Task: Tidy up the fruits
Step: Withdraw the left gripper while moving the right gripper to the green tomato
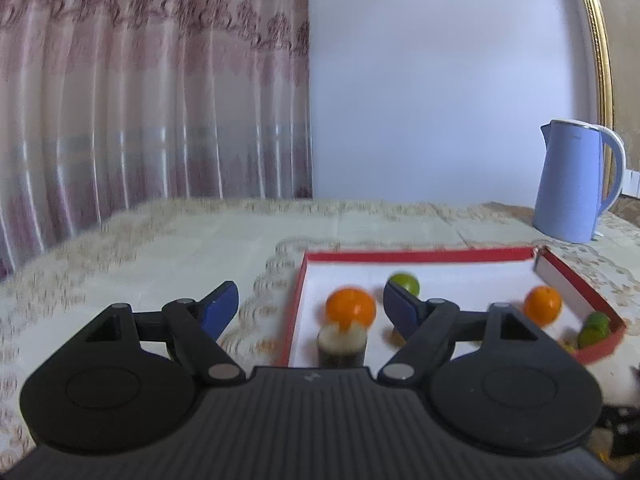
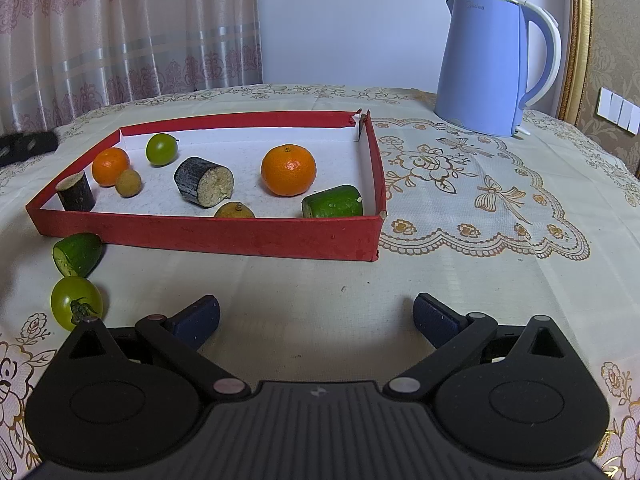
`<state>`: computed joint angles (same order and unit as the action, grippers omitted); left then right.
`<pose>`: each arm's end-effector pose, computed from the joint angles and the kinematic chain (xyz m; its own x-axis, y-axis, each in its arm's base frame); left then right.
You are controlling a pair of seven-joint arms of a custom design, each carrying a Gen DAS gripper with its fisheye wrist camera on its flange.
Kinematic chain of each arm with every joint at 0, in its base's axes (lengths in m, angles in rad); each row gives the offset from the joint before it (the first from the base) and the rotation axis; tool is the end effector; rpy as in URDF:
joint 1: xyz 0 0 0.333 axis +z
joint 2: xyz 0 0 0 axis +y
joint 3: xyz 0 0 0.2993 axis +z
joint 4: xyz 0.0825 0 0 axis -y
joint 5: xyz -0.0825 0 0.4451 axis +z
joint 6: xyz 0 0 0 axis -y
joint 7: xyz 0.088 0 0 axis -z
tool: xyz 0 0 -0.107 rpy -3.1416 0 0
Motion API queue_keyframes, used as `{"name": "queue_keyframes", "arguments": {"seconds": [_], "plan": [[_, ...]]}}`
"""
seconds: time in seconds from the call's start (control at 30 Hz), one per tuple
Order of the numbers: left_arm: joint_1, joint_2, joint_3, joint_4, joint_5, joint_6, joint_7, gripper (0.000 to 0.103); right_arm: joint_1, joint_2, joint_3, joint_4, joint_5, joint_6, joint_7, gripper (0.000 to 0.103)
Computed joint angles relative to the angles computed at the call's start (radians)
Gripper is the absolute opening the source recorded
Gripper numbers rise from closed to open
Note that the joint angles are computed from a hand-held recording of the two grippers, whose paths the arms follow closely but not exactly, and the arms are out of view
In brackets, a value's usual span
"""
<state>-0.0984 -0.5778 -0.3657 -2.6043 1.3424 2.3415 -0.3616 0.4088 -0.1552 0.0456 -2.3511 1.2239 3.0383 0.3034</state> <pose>0.4268 -0.1892 0.4300 0.5298 -0.8480 0.0106 -0.2693 -0.1801 -0.9461 0.5287 0.1784 0.4018 0.5297 -0.8480 -0.0167 -0.5256 -0.3126 -0.7912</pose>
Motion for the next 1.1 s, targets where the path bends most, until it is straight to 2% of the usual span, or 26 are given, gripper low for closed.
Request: {"name": "queue_keyframes", "arguments": {"seconds": [0.1, 0.17, 0.27, 0.33, 0.4, 0.53, 0.67, 0.83, 0.93, 1.1], "plan": [[-0.026, -0.059, 0.033, -0.056, -0.061, 0.061, 0.029, 0.08, 0.0, 0.0, 0.0, 0.0, 0.0, 0.0, 0.0, 0.103], [-0.039, -0.079, 0.028, -0.081, -0.115, 0.053, 0.074, 0.084, 0.001, 0.0, -0.001, 0.0, 0.0, 0.0, 0.0, 0.103], [-0.064, -0.109, 0.05, -0.124, -0.203, 0.088, 0.152, 0.087, 0.001, 0.0, -0.001, 0.0, 0.001, 0.001, 0.0, 0.103], [-0.063, -0.132, 0.057, -0.146, -0.246, 0.116, 0.167, 0.087, 0.001, 0.0, 0.0, 0.0, -0.002, 0.001, 0.003, 0.103], [-0.048, -0.149, 0.052, -0.163, -0.266, 0.143, 0.159, 0.094, 0.001, 0.0, -0.001, 0.0, 0.0, 0.0, 0.0, 0.103], [-0.034, -0.144, 0.084, -0.173, -0.347, 0.201, 0.211, 0.095, 0.007, -0.002, -0.007, 0.003, 0.032, -0.004, -0.028, 0.103], [-0.019, -0.131, 0.067, -0.163, -0.396, 0.195, 0.262, 0.097, 0.016, -0.031, -0.028, 0.001, 0.212, -0.075, -0.215, 0.103], [-0.015, -0.103, 0.056, -0.137, -0.427, 0.173, 0.318, 0.101, 0.007, -0.125, -0.03, -0.074, 0.238, -0.234, -0.261, 0.103], [-0.015, -0.098, 0.056, -0.133, -0.437, 0.172, 0.333, 0.103, 0.027, -0.167, -0.024, -0.098, 0.315, -0.24, -0.355, 0.103], [-0.011, -0.092, 0.052, -0.128, -0.441, 0.168, 0.341, 0.103, 0.05, -0.169, 0.003, -0.092, 0.316, -0.227, -0.399, 0.102]]}}
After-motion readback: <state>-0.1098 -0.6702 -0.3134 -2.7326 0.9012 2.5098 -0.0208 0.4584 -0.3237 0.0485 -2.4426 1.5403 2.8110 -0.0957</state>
